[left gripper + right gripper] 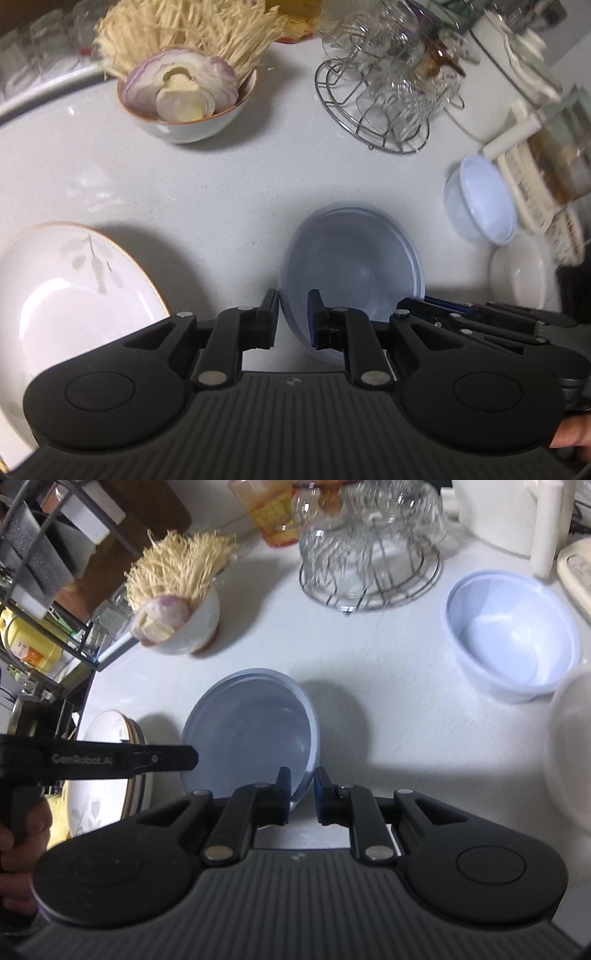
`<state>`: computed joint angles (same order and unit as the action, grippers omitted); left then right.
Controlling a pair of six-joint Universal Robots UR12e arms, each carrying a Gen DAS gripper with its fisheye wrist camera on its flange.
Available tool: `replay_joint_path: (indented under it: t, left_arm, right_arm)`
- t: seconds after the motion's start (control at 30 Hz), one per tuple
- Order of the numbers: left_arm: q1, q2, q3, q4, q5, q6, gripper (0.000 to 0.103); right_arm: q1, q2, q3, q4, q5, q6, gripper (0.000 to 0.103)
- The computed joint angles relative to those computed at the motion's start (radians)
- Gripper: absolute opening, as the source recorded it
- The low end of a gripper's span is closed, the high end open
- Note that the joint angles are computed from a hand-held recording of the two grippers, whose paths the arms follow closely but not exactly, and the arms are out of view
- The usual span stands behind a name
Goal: Organize plates and bowls
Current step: 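Lift the blue bowl with both grippers and lower it beside the plate stack, then open both grippers and pull them back from the blue bowl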
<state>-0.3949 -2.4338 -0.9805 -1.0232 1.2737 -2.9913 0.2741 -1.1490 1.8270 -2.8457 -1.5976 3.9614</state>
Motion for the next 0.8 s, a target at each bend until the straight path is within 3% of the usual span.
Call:
replay_joint_path:
  t: [0.23, 0.33, 0.4, 0.43, 0.47, 0.8]
  left_arm:
    - [0.007, -0.001, -0.004, 0.012, -0.005, 0.003, 0.018]
    - [0.006, 0.009, -0.028, 0.077, 0.027, -0.022, 0.031]
    - [0.006, 0.02, -0.046, 0.123, 0.039, -0.042, 0.039]
    - [0.006, 0.025, -0.054, 0.148, 0.044, -0.044, 0.039]
    - [0.005, 0.03, -0.06, 0.167, 0.051, -0.043, 0.039]
    - [-0.007, 0.102, -0.136, 0.329, 0.043, -0.055, 0.039]
  right_arm:
    - [0.012, 0.007, -0.018, 0.011, -0.041, 0.022, 0.018]
    - [0.018, 0.006, -0.019, -0.005, -0.068, 0.023, 0.018]
    - [0.022, 0.003, -0.022, -0.003, -0.091, 0.008, 0.03]
    - [0.024, 0.0, -0.02, -0.015, -0.105, 0.001, 0.047]
    - [0.027, -0.002, -0.017, -0.031, -0.12, -0.008, 0.054]
    - [0.049, -0.05, -0.006, -0.076, -0.259, -0.112, 0.052]
